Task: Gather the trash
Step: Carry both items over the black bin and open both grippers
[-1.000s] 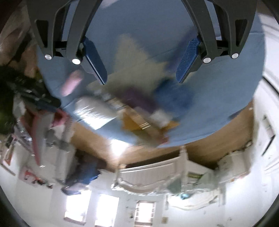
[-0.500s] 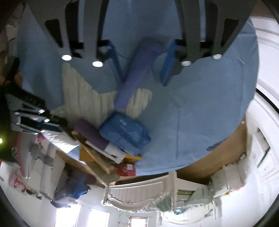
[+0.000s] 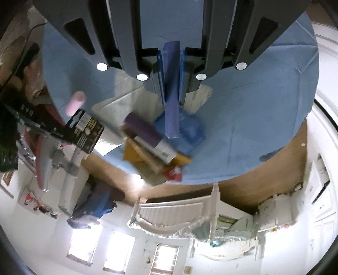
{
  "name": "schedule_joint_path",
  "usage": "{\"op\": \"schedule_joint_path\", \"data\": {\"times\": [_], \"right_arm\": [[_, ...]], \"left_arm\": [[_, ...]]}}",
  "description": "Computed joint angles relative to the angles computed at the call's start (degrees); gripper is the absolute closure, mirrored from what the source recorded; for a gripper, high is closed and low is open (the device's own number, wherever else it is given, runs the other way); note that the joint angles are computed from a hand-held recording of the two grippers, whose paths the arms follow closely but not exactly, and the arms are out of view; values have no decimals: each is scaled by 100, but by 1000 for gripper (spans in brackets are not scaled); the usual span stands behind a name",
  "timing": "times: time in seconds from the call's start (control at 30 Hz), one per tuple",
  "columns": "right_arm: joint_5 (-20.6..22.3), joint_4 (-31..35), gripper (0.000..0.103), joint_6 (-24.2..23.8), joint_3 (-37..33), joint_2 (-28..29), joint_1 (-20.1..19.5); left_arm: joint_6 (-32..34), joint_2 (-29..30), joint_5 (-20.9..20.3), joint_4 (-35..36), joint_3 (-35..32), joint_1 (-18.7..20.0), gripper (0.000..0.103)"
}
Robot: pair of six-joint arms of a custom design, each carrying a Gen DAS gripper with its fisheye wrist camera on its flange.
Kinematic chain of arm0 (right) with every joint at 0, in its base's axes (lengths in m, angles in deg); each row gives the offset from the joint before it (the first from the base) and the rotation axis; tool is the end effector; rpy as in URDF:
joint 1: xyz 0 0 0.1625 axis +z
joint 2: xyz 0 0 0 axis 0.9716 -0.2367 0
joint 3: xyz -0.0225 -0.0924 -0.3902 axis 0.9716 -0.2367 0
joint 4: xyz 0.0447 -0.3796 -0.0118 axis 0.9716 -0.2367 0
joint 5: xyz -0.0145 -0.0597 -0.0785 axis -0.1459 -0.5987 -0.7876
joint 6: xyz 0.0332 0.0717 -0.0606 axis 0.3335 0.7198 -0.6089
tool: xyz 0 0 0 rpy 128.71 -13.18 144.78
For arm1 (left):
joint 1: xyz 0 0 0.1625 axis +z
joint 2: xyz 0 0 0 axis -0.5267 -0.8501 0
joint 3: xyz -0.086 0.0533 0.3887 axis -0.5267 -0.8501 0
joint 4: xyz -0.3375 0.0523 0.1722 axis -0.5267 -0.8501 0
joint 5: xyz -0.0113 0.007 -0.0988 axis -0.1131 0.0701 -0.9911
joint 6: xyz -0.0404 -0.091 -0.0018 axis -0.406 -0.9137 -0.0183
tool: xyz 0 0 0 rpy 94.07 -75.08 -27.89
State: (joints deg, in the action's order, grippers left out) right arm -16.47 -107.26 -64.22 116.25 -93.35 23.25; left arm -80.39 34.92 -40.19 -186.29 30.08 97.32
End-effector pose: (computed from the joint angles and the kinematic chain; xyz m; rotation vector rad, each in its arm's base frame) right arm 0.2590 -0.8147 0.1000 1.1286 -2.5350 0.7268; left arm -0.1157 -0.7367 0.2161 0.2365 2.3813 -0.9972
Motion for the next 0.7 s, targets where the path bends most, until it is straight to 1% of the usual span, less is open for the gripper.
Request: {"op": "schedule_joint_path", "data": {"times": [0.07, 0.1, 0.13, 0.2, 0.33, 0.43, 0.6, 0.7], "right_arm": [[147, -219, 100, 55, 354, -226, -17], [222, -368, 100, 67, 563, -360, -34], [252, -437, 100, 110, 618, -399, -26], [372, -727, 100, 198, 945, -630, -69], [382, -1409, 100, 245, 1388, -922, -142], [349, -1790, 100, 300, 1610, -1118, -249], [231, -2334, 100, 404, 1897, -1398, -464], [116, -2608, 100, 427, 1958, -1496, -610]], "left_arm": [[-46, 44, -150, 40, -92, -51, 90], [-16, 94, -163, 37, -155, -95, 90], [0, 156, -175, 42, -229, -130, 90], [-1, 278, -313, 94, -397, -200, 90], [68, 648, -488, 194, -865, -324, 90], [94, 1017, -802, 462, -1434, -380, 90], [176, 1812, -1342, 1156, -2661, -466, 90], [91, 2449, -1786, 1817, -3717, -461, 90]]}}
